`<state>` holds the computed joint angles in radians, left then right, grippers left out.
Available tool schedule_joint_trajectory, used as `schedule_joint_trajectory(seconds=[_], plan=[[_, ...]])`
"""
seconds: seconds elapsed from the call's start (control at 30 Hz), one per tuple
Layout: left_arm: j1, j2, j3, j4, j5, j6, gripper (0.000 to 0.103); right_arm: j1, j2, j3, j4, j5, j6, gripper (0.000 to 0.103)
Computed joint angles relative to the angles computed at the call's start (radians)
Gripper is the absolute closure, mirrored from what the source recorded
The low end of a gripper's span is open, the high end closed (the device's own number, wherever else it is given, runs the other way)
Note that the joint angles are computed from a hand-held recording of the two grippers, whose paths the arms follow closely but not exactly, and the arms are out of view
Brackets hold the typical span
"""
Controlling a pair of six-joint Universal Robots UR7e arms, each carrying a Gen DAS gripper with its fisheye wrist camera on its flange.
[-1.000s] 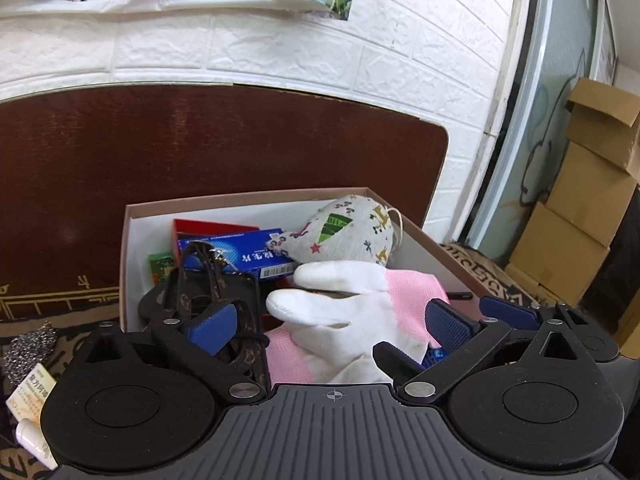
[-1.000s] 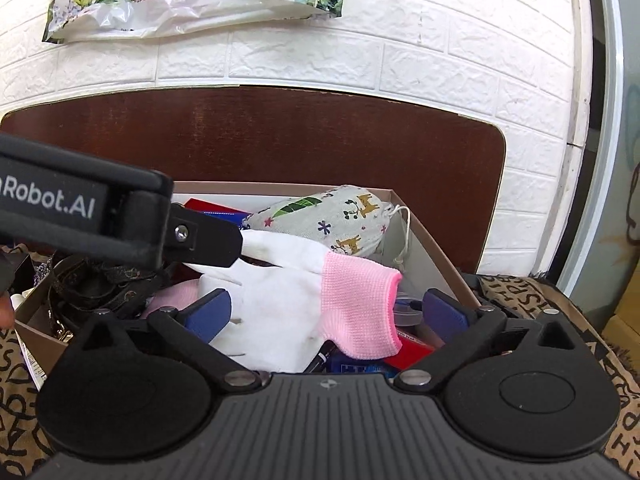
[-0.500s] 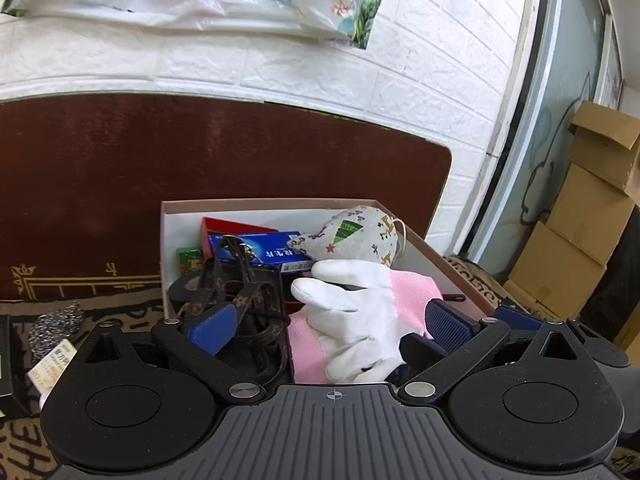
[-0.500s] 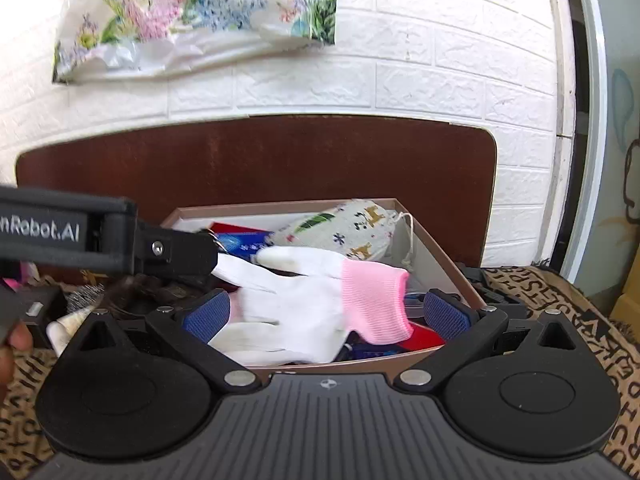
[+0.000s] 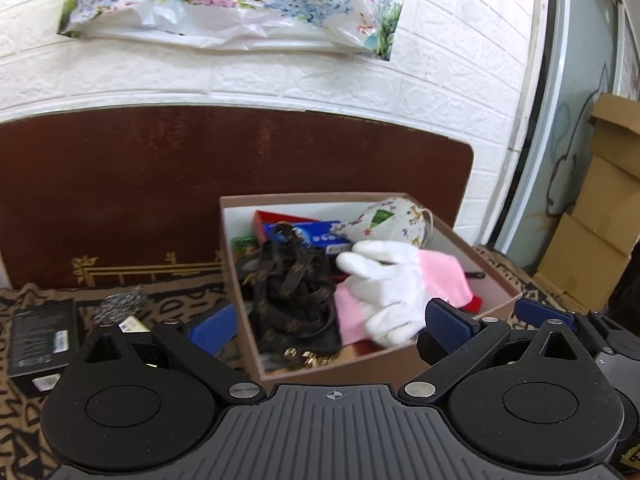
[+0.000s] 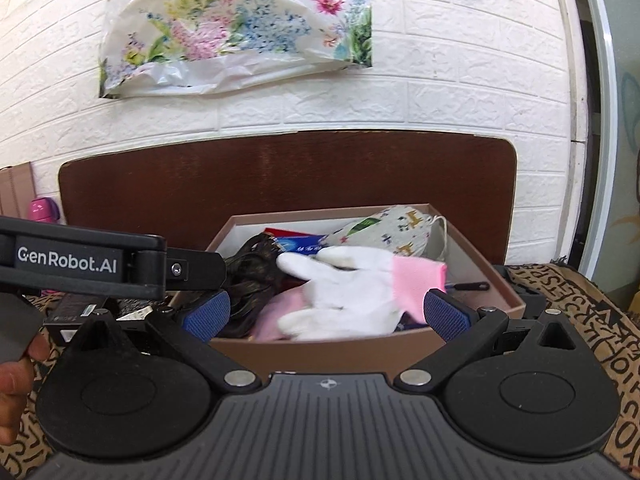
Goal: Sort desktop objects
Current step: 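Move the left tool toward the white tube beside the yellow box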
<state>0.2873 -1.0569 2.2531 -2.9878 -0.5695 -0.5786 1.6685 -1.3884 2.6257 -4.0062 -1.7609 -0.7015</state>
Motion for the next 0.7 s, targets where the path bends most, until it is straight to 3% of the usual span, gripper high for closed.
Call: schedule_joint_trajectory(seconds=[0.7], plan=[[-0.09, -0.263, 0.188, 0.385, -0.007, -0.419, 0.0, 0.093, 0.107, 0.099, -0.059, -0.063, 0.06, 0.0]])
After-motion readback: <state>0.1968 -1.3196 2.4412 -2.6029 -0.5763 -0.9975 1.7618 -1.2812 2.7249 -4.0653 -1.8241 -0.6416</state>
